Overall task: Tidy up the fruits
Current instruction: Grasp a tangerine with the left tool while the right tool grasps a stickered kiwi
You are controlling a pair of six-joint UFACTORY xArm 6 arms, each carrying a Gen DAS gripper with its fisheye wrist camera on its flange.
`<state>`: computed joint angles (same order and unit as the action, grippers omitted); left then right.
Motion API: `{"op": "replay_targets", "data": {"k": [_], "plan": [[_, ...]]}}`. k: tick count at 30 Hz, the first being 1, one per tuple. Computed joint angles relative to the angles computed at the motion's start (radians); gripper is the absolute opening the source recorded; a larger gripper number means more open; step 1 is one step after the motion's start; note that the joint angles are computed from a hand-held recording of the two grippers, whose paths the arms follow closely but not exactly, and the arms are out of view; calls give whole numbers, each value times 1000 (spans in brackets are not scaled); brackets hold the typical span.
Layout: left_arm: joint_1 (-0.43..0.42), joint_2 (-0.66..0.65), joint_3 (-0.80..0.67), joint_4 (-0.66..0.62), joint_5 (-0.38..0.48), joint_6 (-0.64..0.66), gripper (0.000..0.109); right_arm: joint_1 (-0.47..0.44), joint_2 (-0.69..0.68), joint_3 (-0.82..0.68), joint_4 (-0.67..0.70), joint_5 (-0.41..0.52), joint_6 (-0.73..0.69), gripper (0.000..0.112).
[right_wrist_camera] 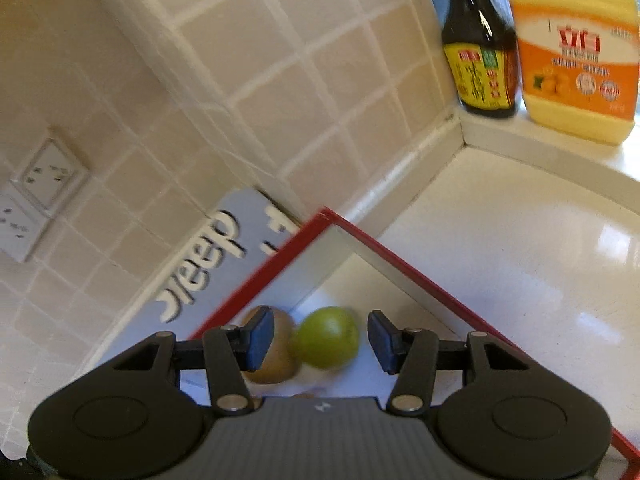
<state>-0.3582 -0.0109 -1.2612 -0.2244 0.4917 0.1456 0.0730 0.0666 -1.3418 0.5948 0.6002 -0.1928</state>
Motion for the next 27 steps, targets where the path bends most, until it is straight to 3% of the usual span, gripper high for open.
{"op": "replay_targets", "data": {"k": [6, 13, 19, 23, 27], "plan": [[63, -266, 207, 140, -70, -188, 74, 43, -135, 71, 20, -13, -28, 55], [244, -569, 362, 380, -71, -439, 73, 154, -244, 88, 16, -14, -60, 55], [452, -775, 459, 590, 42, -599, 73, 309, -190, 9, 6, 11, -92, 55], [552, -839, 539, 540, 128, -579, 73, 421, -70, -95, 0, 89, -78, 55], [621, -847, 620, 410, 175, -467, 73, 532, 84, -226, -9, 201, -60, 55]]}}
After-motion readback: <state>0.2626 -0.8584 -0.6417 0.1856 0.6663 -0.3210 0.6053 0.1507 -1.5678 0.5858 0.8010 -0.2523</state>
